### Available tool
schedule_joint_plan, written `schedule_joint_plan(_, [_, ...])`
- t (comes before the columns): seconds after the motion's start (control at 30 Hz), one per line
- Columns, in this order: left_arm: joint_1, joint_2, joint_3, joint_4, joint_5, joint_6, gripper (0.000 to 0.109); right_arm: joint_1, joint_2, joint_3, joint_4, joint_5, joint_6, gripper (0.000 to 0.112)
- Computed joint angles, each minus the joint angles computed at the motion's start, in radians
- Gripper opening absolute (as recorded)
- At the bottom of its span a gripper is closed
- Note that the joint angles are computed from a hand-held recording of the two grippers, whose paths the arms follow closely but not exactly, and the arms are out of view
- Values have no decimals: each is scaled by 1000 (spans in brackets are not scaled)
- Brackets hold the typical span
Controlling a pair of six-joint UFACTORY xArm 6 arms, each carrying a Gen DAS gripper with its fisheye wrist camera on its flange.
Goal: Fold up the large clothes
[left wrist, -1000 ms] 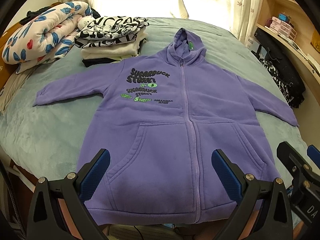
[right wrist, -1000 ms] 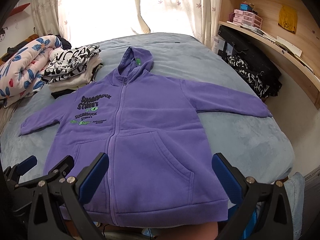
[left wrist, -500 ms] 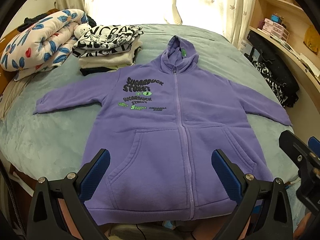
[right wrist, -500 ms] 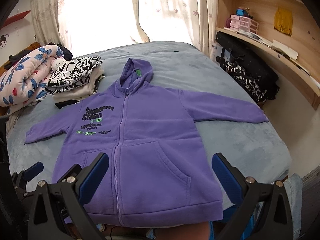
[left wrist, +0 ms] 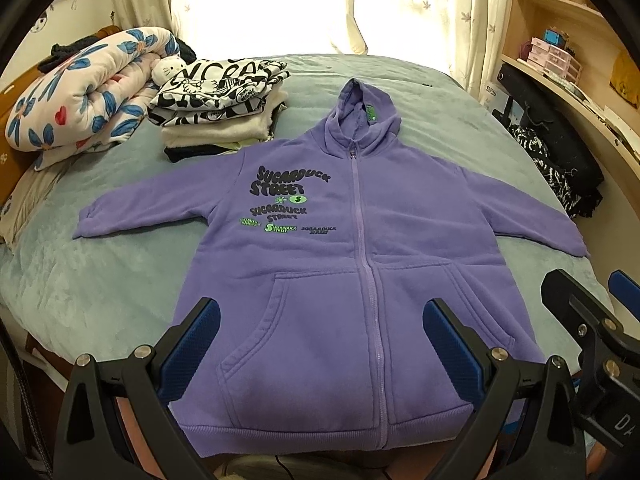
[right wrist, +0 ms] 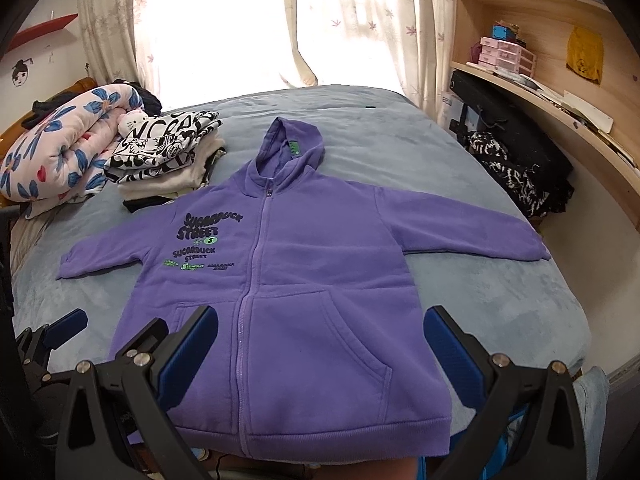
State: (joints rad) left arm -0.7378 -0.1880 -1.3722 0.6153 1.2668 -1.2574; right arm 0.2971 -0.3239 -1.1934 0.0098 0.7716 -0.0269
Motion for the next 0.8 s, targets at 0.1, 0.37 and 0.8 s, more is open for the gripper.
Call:
schedule_joint_plan(0.1, [14, 19, -20, -8, -21, 26, 101, -8, 21, -19, 0, -9, -13, 103])
schedule_joint_plan(0.37, [39, 101, -152, 43, 7, 72, 101, -39, 93, -110, -24, -74, -40, 103])
schedule_joint_plan(0.8, [135, 193, -337, 99, -160, 113, 101, -139, 259, -322, -15, -267, -10, 103])
